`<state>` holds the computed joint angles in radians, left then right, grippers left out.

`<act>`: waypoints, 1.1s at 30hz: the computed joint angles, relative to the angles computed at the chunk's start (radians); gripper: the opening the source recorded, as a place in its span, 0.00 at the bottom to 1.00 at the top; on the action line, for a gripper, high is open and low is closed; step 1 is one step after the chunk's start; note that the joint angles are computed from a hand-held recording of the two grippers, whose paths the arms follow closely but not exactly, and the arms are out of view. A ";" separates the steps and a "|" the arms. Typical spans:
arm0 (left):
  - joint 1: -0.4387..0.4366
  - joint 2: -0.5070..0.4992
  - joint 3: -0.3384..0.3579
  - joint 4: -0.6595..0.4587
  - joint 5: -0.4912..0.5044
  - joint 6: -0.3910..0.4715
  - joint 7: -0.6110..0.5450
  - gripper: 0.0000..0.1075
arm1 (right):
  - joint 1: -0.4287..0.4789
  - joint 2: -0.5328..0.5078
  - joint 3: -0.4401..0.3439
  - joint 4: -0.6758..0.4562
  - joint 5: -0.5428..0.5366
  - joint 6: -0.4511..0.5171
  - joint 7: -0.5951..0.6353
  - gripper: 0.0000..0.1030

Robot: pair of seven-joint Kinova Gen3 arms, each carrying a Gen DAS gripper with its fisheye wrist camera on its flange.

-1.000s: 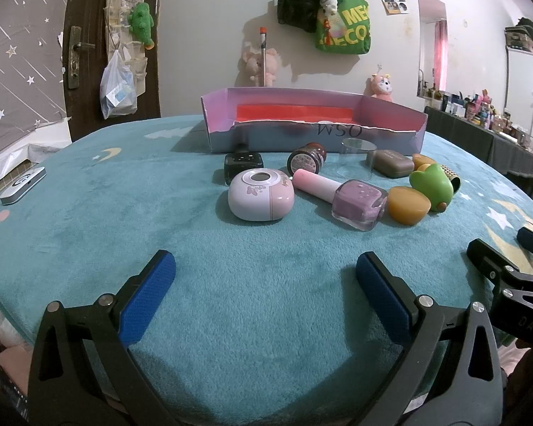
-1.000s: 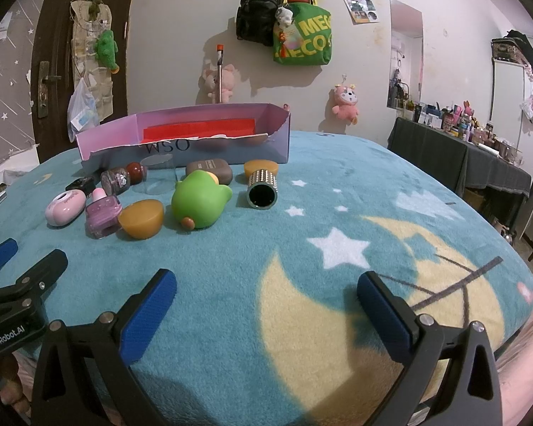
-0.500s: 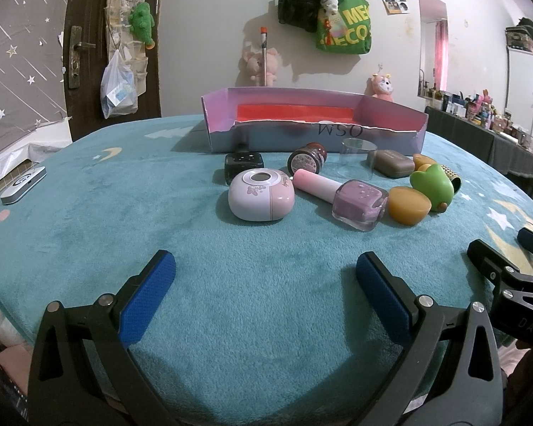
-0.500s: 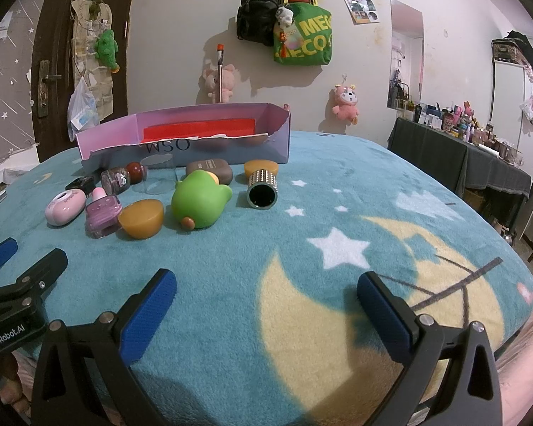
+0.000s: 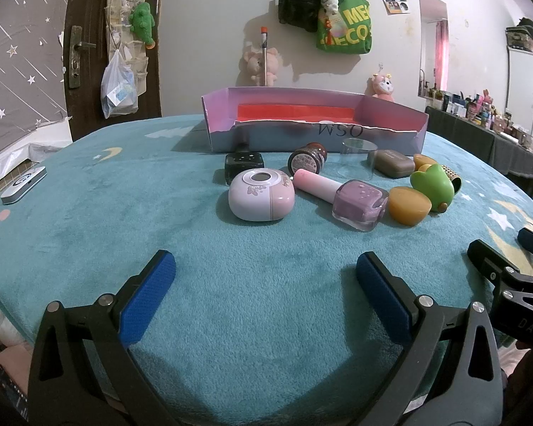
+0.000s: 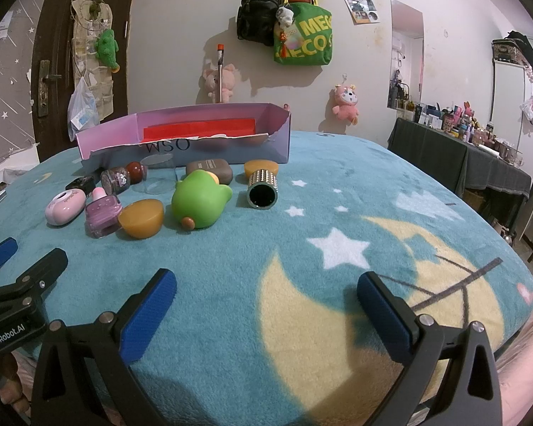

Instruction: Organize rigid objects

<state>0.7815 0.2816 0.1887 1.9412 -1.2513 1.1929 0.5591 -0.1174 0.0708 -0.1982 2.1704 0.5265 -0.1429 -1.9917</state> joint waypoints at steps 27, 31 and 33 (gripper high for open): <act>-0.001 -0.001 0.000 -0.001 0.002 -0.001 -0.003 0.96 | 0.007 0.000 -0.005 -0.002 0.016 0.002 -0.015 1.00; -0.001 -0.001 0.000 -0.001 0.002 -0.001 -0.003 0.96 | 0.020 -0.001 -0.015 -0.005 0.049 0.004 -0.045 1.00; -0.001 -0.001 0.000 -0.001 0.002 -0.002 -0.003 0.96 | 0.027 -0.001 -0.021 -0.006 0.069 0.005 -0.066 1.00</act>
<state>0.7804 0.2808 0.1887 1.9397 -1.2489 1.1914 0.5564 -0.0904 0.0700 -0.2188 2.1647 0.5958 -0.1379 -2.0574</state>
